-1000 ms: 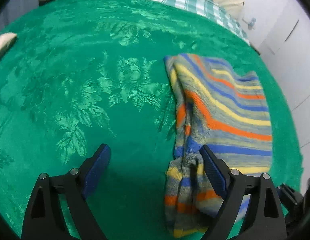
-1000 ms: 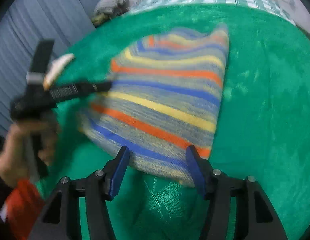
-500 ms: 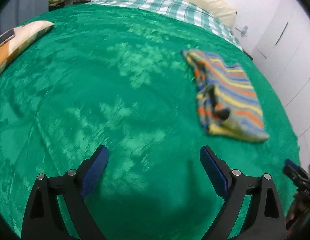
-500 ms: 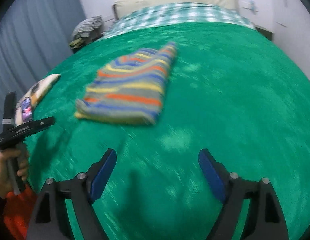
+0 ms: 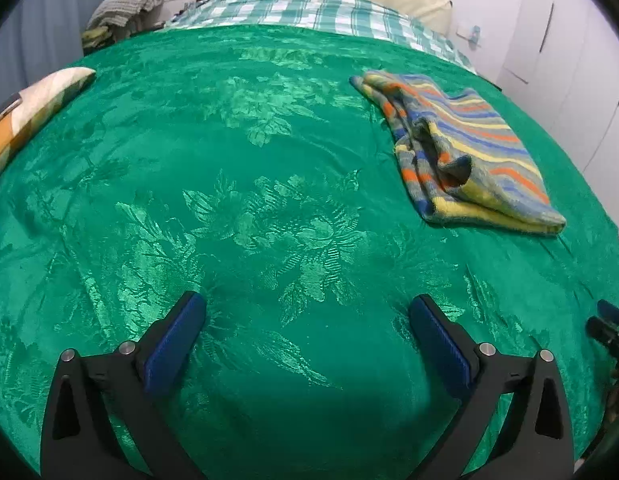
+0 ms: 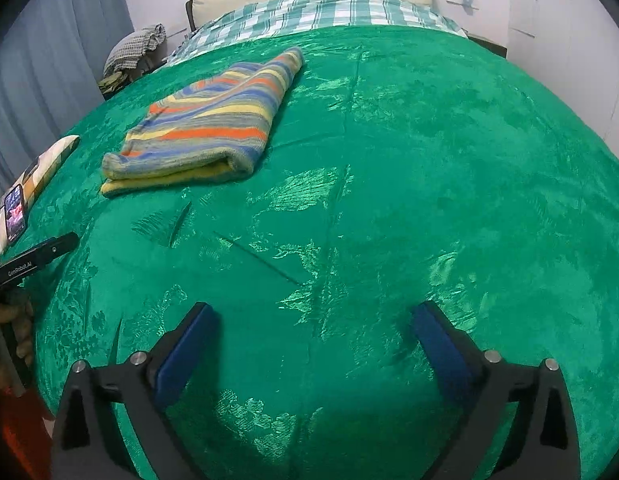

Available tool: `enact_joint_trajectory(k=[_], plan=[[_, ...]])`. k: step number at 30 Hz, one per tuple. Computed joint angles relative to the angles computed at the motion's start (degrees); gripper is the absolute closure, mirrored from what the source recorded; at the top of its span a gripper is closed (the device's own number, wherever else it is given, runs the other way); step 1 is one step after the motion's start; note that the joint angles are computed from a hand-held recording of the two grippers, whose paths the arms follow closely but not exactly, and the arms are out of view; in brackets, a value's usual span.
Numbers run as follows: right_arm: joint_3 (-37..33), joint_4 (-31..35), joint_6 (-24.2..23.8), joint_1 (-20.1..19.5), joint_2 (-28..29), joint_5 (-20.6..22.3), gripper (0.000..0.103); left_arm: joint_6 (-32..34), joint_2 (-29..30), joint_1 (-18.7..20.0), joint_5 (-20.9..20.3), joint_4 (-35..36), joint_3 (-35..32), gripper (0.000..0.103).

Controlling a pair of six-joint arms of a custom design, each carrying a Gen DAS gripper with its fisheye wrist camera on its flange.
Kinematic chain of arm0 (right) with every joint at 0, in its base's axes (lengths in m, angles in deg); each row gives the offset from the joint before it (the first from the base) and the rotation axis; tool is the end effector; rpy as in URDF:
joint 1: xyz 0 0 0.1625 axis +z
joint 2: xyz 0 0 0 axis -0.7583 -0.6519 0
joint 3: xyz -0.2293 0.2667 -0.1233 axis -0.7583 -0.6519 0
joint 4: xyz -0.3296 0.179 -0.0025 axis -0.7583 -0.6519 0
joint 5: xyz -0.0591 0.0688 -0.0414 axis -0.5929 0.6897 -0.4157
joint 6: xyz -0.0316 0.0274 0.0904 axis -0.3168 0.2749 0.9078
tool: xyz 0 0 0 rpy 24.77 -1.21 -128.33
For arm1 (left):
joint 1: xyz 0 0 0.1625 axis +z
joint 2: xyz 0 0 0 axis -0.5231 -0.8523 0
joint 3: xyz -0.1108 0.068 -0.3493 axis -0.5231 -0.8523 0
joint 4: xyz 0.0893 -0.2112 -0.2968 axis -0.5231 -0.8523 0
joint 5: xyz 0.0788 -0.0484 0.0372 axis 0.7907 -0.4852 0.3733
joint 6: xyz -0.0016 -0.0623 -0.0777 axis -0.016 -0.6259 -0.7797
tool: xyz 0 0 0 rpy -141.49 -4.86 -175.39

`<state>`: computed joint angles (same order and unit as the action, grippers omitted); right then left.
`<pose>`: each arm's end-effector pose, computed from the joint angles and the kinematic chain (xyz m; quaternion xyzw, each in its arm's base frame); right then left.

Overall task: Fold small clothes
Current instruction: 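Grasp the folded sweater with both grippers and lift it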

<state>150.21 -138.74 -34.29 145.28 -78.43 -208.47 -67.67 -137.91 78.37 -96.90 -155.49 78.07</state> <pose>0.1246 -0.4185 0.1534 0.1340 -0.8918 0.3036 0.3075 -0.1289 -0.4443 0.1597 0.1161 0.8929 -0.3165 0.2985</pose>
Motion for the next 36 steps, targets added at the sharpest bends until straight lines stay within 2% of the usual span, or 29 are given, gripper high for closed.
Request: enact_joint_trajectory(k=[2, 4, 5, 6, 8, 11, 13, 15, 18, 19, 21, 22, 23, 24, 25, 26, 27, 28, 31, 34, 36], plan=[[-0.1, -0.1, -0.3, 0.2, 0.4, -0.3, 0.001, -0.7, -0.3, -0.3, 0.1, 1.5, -0.2, 0.001], [-0.3, 1.9, 0.5, 0.6, -0.3, -0.8, 0.001, -2.9, -3.0, -0.3, -2.1, 6.3, -1.5, 0.003], [-0.5, 3.8, 1.4, 0.8, -1.2, -0.7, 0.001, -2.5, -3.9, 0.0, -3.8, 5.3, -1.6, 0.003], [-0.8, 6.6, 2.8, 0.7, -3.1, 0.6, 0.002, -1.1, -5.4, 0.4, -7.7, 1.9, -1.9, 0.003], [-1.7, 9.2, 4.6, 0.0, -5.9, 4.7, 0.003, 1.4, -5.1, 1.6, -11.9, -1.4, -4.8, 0.002], [-7.5, 13.5, 5.8, -1.1, -6.7, 9.6, 0.003, 5.2, -0.1, 5.3, -20.4, 2.1, -14.9, 0.002], [-14.8, 20.0, 7.9, -2.3, -5.2, 14.7, 0.003, 6.4, 6.6, 8.9, -26.9, 6.9, -25.2, 0.002], [-22.4, 27.0, 9.4, -3.6, -2.4, 20.1, 0.003, 6.4, 12.3, 11.1, -29.3, 13.0, -33.6, 0.002], [-34.3, 36.7, 10.0, -4.7, 4.1, 25.3, 0.004, 4.9, 19.5, 13.5, -30.3, 21.3, -43.7, 0.004], [-38.2, 39.8, 10.5, -4.8, 6.6, 26.2, 0.007, 5.1, 21.1, 13.8, -30.5, 21.8, -45.4, 0.004], [-44.7, 47.8, 11.5, -6.3, 10.6, 31.2, 0.014, 7.0, 22.7, 13.6, -30.1, 20.4, -46.2, 0.015], [-47.9, 51.3, 12.9, -6.4, 13.2, 32.0, 0.026, 7.9, 23.5, 13.4, -29.9, 20.6, -46.9, 0.057], [-49.7, 52.4, 13.3, -6.0, 15.0, 30.3, 0.04, 8.0, 24.6, 13.4, -29.4, 23.2, -48.7, 0.085], [-50.9, 51.1, 11.7, -4.7, 16.7, 26.2, 0.049, 7.0, 25.6, 13.4, -29.1, 24.4, -49.7, 0.085], [-51.0, 48.4, 8.8, -2.6, 18.2, 20.4, 0.07, 7.1, 25.4, 13.0, -28.1, 23.2, -49.1, 0.086], [-51.2, 46.7, 6.0, -1.0, 19.1, 16.3, 0.077, 7.4, 24.8, 12.3, -26.9, 21.7, -48.0, 0.087], [-50.2, 42.6, 2.4, 1.1, 19.8, 11.9, 0.08, 7.9, 24.1, 11.5, -26.0, 20.3, -46.7, 0.087], [-48.7, 39.1, -0.6, 2.8, 19.7, 10.0, 0.081, 9.2, 23.0, 10.5, -25.1, 18.3, -44.9, 0.088], [-43.9, 31.2, -6.9, 6.1, 17.2, 10.2, 0.082, 11.6, 19.4, 7.1, -23.4, 13.5, -41.0, 0.088], [-41.3, 28.3, -8.4, 8.0, 13.9, 13.2, 0.082, 14.2, 16.8, 4.8, -22.0, 10.8, -39.7, 0.087], [-41.8, 28.0, -7.5, 8.5, 12.8, 14.7, 0.081, 14.8, 16.9, 4.0, -21.5, 10.9, -41.0, 0.084]])
